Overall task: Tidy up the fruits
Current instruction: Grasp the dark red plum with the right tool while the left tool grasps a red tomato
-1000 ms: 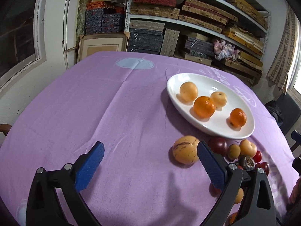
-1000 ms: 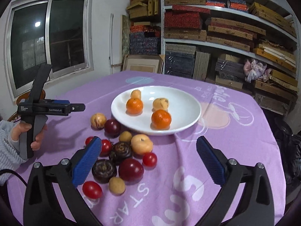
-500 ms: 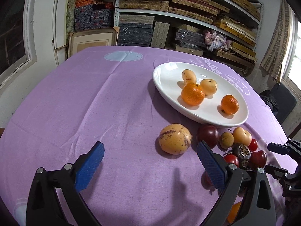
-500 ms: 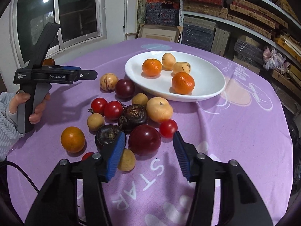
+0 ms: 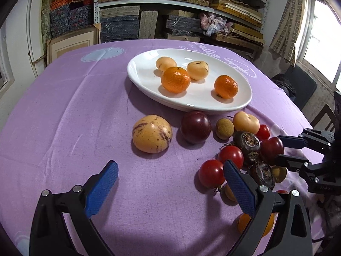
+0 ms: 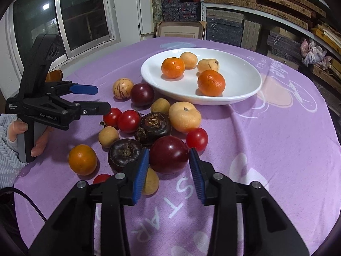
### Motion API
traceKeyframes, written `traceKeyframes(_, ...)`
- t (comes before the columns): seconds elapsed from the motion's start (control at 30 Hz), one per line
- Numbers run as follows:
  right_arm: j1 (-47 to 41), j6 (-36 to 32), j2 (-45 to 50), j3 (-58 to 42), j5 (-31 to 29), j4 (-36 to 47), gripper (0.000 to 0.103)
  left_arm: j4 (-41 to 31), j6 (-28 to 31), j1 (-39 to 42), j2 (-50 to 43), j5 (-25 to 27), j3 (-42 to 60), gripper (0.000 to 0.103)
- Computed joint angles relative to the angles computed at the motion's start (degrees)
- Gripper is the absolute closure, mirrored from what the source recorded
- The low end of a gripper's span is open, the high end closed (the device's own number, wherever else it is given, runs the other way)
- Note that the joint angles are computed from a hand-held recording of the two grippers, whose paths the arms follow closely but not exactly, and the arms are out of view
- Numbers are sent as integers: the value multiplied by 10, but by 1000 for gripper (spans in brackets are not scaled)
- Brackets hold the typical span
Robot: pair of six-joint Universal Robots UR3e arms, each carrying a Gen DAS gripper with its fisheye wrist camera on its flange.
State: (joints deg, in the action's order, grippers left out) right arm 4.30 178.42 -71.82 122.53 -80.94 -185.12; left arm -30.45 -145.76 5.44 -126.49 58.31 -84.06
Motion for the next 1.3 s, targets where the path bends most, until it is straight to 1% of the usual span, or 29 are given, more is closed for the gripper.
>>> traceKeyframes(0.07, -9, 4, -1, 3, 15, -1, 64, -8, 22, -4, 3, -5, -6, 3)
traceKeyframes(0.1, -12, 6, -2, 4, 20, -1, 64, 5, 28, -9, 5, -1, -17, 3)
traceKeyframes(0.17, -12, 7, -1, 3, 21, 1, 64, 63, 27, -15, 7, 8, -44, 3)
traceKeyframes(0.2, -11, 8, 1, 0, 20, 3, 64, 68, 26, -16, 6, 11, -45, 3)
traceKeyframes(0.27, -8, 9, 2, -3, 19, 6, 64, 48, 17, -16, -4, 14, -23, 3)
traceKeyframes(0.33, -6, 9, 2, -4, 15, 7, 64, 38, 9, -18, -18, 41, 2, 3)
traceKeyframes(0.4, -9, 10, 2, -3, 19, 6, 64, 36, 7, -27, -37, 94, 30, 3)
traceKeyframes(0.43, -9, 11, 3, -1, 20, 4, 64, 23, 5, -25, -43, 100, 42, 3)
traceKeyframes(0.47, -10, 12, 3, -1, 22, 3, 64, 12, 3, -22, -45, 94, 49, 3)
traceKeyframes(0.6, -10, 11, 3, -1, 22, 4, 64, 39, 21, -22, -39, 90, 30, 3)
traceKeyframes(0.67, -9, 12, 3, -1, 19, 4, 64, 25, 28, -15, -38, 67, 34, 4)
traceKeyframes(0.73, -7, 11, 4, -2, 15, 2, 64, -10, 28, -8, -45, 49, 56, 12)
traceKeyframes(0.77, -6, 11, 4, -1, 14, 2, 64, -28, 25, -4, -51, 44, 69, 19)
traceKeyframes(0.87, -6, 13, 4, 1, 16, 0, 64, -22, 13, 1, -50, 30, 64, 27)
traceKeyframes(0.9, -6, 13, 5, 1, 16, 0, 64, -21, 11, 2, -51, 29, 65, 29)
traceKeyframes(1.07, -7, 12, 4, 1, 16, 0, 64, -23, 4, 5, -52, 23, 68, 32)
traceKeyframes(1.17, -6, 12, 3, 1, 14, 1, 64, -15, -1, 4, -49, 28, 63, 38)
traceKeyframes(1.2, -6, 12, 3, 2, 15, 1, 64, -9, -5, 3, -49, 33, 61, 43)
traceKeyframes(1.23, -5, 13, 4, 1, 15, 0, 64, -1, -7, 4, -47, 37, 56, 46)
traceKeyframes(1.3, -5, 13, 4, 1, 14, 0, 65, 10, -13, 3, -47, 49, 54, 59)
